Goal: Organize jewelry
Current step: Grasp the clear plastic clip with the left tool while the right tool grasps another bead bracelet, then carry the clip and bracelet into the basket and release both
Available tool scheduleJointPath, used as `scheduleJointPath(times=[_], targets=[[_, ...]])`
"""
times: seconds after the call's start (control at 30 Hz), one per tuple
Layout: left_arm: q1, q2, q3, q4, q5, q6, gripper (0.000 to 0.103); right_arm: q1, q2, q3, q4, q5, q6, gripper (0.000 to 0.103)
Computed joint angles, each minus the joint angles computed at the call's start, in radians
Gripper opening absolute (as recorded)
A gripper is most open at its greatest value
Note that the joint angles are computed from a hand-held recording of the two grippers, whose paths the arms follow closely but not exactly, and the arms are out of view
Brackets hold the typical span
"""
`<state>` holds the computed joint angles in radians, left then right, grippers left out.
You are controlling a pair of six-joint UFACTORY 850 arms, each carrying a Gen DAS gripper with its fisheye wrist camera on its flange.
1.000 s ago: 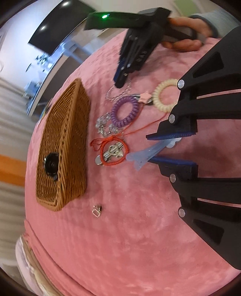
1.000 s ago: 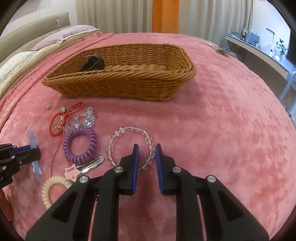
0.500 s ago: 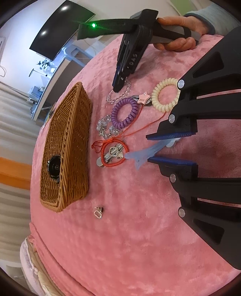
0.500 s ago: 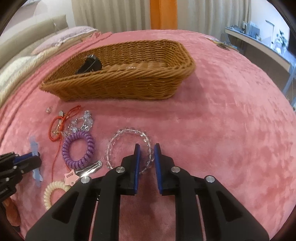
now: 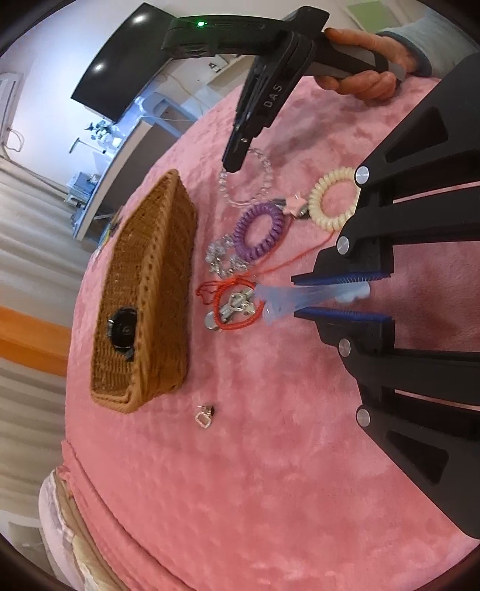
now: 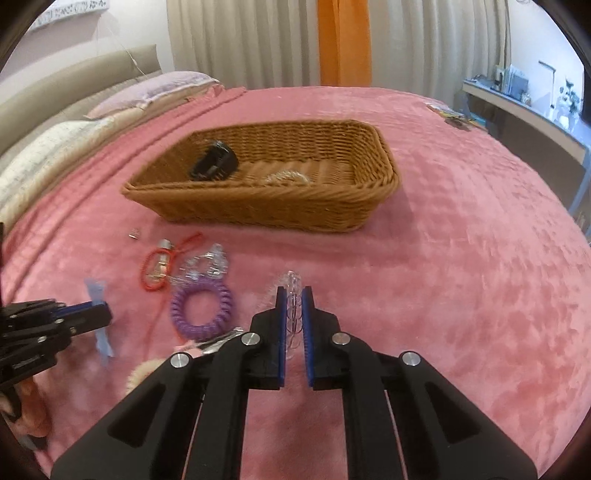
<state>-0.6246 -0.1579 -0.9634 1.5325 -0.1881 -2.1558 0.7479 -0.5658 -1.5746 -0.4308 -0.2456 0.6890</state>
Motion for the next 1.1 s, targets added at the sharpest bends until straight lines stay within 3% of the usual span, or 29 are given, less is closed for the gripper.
scheduleJointPath(times=[0.1,0.27,0.47,0.73,0.9,1.03,1.1], targets=[[-0.008,0.027,0.002,0.008,-0.014,-0.003,0.009,0.002,0.026,0.011,0.041,0.010,-0.043,0.006],[-0.019,0.065,-0.026,-0.023,-0.054,0.065,0.009,0.011,0.078,0.017,-0.034,0.016,0.010,0.006],[0.001,0.039,-0.140,-0.090,-0.086,0.205,0.009,0.004,0.057,-0.101,-0.002,-0.001,-0.061,0.006],[0.053,-0.125,-0.356,-0.117,-0.090,0.297,0.009,-0.020,-0.152,-0.423,0.076,-0.099,-0.162,0.006],[0.102,-0.246,-0.453,-0.071,-0.041,0.214,0.009,-0.060,-0.338,-0.656,0.386,-0.191,-0.402,0.006],[0.127,-0.318,-0.505,-0.203,-0.020,0.342,0.009,-0.081,-0.451,-0.795,0.522,-0.268,-0.496,0.006],[0.130,-0.343,-0.522,-0.288,-0.017,0.432,0.009,-0.083,-0.458,-0.788,0.539,-0.255,-0.515,0.006]])
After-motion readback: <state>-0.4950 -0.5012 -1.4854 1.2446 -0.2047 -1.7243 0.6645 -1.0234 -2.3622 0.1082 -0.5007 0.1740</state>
